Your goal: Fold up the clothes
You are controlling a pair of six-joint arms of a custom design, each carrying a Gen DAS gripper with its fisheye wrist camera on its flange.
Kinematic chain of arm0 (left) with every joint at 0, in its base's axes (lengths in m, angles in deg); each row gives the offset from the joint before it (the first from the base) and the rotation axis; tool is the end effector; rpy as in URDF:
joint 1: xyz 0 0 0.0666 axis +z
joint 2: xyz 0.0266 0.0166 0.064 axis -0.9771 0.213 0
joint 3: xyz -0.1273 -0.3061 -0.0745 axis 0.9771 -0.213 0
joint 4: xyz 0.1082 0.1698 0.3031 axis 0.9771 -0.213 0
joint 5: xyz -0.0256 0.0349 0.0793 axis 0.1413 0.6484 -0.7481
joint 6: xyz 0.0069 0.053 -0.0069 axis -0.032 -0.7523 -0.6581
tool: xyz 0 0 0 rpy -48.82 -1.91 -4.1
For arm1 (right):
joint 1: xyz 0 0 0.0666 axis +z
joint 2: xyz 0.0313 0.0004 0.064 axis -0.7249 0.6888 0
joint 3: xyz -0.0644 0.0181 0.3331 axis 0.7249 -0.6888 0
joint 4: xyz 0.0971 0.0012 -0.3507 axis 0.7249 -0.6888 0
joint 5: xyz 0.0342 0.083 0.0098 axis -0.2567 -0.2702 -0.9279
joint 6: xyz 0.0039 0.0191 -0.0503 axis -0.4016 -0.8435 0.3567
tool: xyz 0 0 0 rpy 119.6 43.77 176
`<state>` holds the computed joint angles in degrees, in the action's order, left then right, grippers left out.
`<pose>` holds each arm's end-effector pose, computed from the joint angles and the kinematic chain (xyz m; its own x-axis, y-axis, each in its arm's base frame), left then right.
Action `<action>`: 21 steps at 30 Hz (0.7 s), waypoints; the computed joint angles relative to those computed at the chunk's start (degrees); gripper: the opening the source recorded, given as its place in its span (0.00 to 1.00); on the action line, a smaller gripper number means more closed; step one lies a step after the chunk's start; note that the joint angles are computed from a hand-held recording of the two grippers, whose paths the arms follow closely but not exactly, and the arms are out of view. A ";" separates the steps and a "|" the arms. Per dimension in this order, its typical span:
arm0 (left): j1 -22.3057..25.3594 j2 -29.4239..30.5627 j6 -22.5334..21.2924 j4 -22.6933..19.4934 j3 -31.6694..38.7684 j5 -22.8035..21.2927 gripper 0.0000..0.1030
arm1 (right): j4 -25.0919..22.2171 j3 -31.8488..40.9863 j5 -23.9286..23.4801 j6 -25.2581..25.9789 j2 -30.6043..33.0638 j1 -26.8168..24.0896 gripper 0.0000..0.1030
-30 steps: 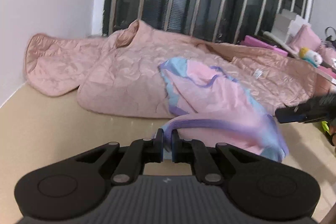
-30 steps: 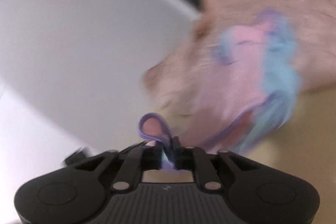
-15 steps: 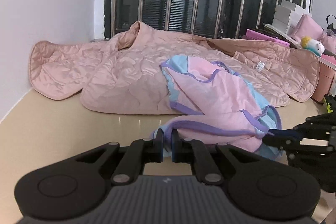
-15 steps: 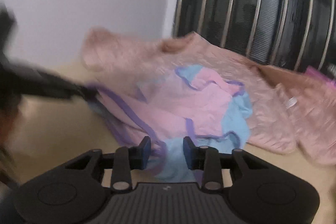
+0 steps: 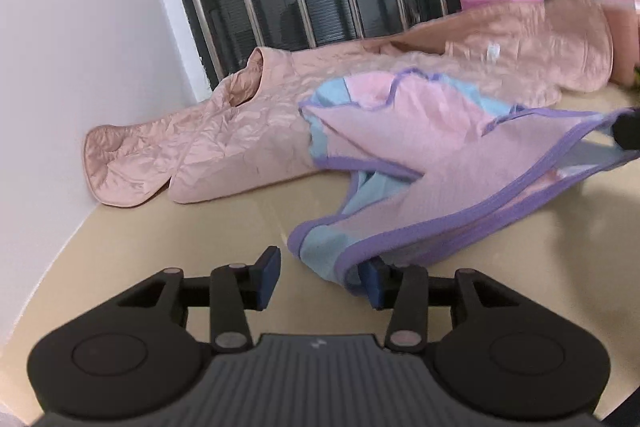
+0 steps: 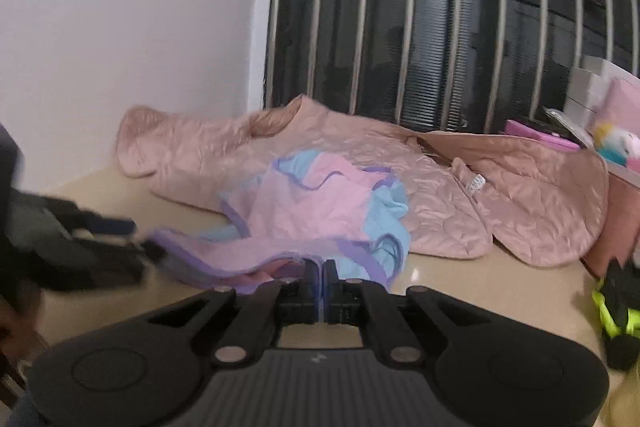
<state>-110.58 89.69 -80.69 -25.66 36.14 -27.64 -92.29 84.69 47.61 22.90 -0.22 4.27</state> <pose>0.3328 -0.1913 0.4213 -0.5163 0.2435 -0.8211 0.0147 0.9611 0.2758 0.2903 0.3256 0.4486 -0.3859 -0.1739 -0.9060 -0.3057 0.9507 -0.0523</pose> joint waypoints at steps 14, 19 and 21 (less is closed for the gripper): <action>2.97 -1.98 2.62 -2.29 2.32 9.36 0.02 | -3.11 1.52 9.53 14.18 6.41 4.26 0.15; 2.82 -2.56 2.21 -1.76 3.12 9.54 0.02 | -1.40 3.20 8.57 17.45 9.23 4.44 0.24; 2.85 -2.83 2.13 -1.80 3.47 9.62 0.02 | -2.25 4.66 10.89 18.17 11.13 4.74 0.24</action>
